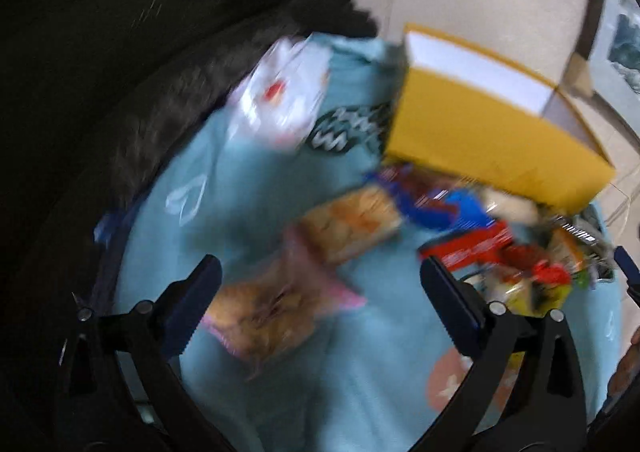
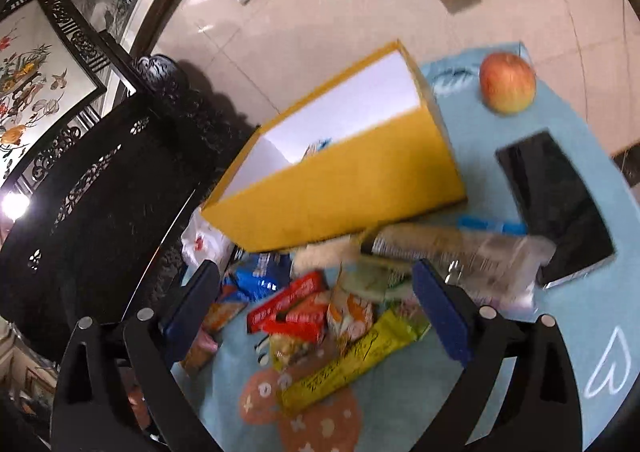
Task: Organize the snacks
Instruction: 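Grasp the pink cracker bag with the left tool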
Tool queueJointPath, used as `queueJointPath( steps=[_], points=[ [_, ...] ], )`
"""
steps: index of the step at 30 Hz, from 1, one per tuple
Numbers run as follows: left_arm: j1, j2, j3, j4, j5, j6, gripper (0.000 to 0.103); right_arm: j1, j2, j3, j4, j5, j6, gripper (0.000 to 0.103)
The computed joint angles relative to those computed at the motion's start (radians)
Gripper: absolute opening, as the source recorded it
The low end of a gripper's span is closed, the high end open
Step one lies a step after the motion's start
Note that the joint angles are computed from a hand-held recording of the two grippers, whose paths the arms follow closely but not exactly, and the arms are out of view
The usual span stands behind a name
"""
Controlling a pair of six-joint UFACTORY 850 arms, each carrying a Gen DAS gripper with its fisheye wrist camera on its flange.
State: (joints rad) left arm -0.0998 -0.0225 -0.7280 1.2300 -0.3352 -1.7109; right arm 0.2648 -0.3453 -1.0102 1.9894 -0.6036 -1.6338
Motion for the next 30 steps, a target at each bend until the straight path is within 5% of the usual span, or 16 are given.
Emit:
queueJointPath(
  steps=[4, 13, 18, 22, 24, 30],
  points=[
    [0.013, -0.048, 0.01, -0.031, 0.007, 0.004, 0.101, 0.012, -0.007, -0.001, -0.01, 0.029, -0.007, 0.097],
    [-0.085, -0.178, -0.026, 0.156, -0.241, -0.078, 0.101, 0.008, -0.045, -0.028, -0.083, 0.048, 0.096, 0.097],
    [-0.031, -0.142, -0.016, 0.152, -0.178, -0.132, 0.101, 0.009, -0.043, -0.025, -0.073, 0.045, 0.075, 0.097],
    [-0.057, -0.188, -0.045, 0.119, -0.25, -0.074, 0.101, 0.009, -0.046, -0.029, -0.084, 0.049, 0.086, 0.097],
    [-0.048, -0.178, -0.034, 0.15, -0.222, -0.127, 0.1, 0.01, -0.045, -0.028, -0.079, 0.05, 0.081, 0.097],
    [-0.05, -0.073, 0.031, 0.136, -0.106, -0.161, 0.061, 0.012, -0.038, -0.021, -0.045, 0.056, 0.035, 0.097]
  ],
)
